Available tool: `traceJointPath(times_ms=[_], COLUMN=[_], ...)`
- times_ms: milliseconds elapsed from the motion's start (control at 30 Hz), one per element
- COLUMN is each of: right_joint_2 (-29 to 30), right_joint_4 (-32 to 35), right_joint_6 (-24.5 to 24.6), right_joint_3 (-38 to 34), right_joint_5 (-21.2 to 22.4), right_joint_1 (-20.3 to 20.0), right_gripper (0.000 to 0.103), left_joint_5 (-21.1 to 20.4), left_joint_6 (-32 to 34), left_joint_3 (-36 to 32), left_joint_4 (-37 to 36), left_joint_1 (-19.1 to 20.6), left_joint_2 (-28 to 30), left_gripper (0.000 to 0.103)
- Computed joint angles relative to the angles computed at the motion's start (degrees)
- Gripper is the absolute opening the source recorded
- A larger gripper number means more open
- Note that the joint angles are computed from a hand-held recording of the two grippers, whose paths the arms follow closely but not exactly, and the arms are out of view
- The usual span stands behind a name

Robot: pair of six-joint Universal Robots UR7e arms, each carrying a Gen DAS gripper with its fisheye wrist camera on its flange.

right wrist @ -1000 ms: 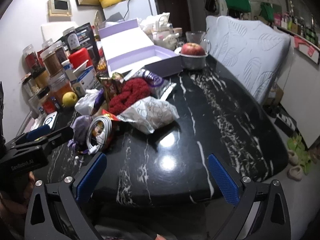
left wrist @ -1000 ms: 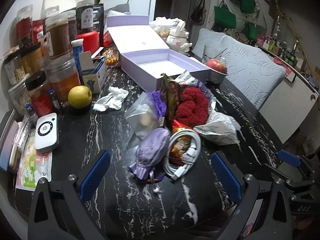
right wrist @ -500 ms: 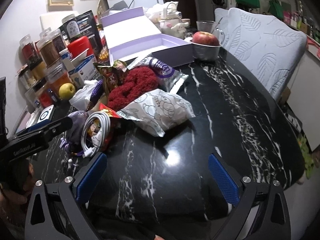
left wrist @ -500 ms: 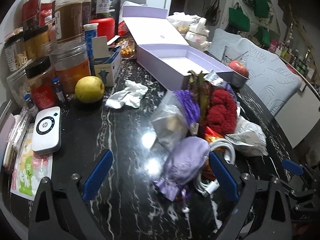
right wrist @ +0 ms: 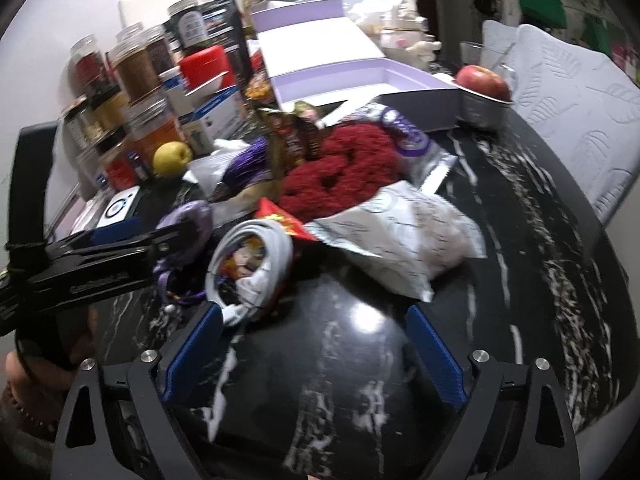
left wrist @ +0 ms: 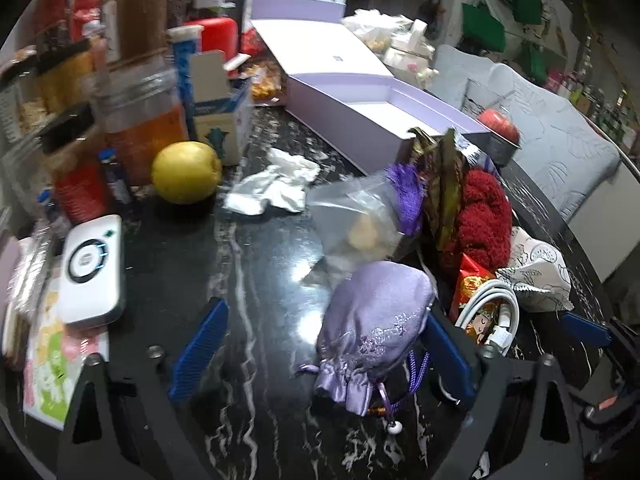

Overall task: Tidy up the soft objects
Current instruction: 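Reach the left gripper to the purple pouch while the right gripper approaches the white cable, then close the left gripper on the purple pouch while the right gripper grasps the white cable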

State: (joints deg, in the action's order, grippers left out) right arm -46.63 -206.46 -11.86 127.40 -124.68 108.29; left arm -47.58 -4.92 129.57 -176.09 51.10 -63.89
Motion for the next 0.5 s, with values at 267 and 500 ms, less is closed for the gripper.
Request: traceJointPath(times_ms=[267, 500], right_joint_2=[1.3, 2.8], right_joint_4=[1.3, 2.3], right_joint_6=[0.4, -0.3], right_joint_3=[-1.4, -3.1], right_joint_5=[0.7, 1.7], right_joint_1=[-0.2, 0.0], right_gripper=[0.094, 0.093], left_joint_5=[-3.4, -4.8], left_joint_6=[5.8, 5.5], left_joint_3=[-2.3, -1.0], left_joint_4=[2.1, 2.6], left_joint_1=[1.5, 1.4], left_joint_2=[2.4, 0.0], left_gripper=[0.043, 0.040])
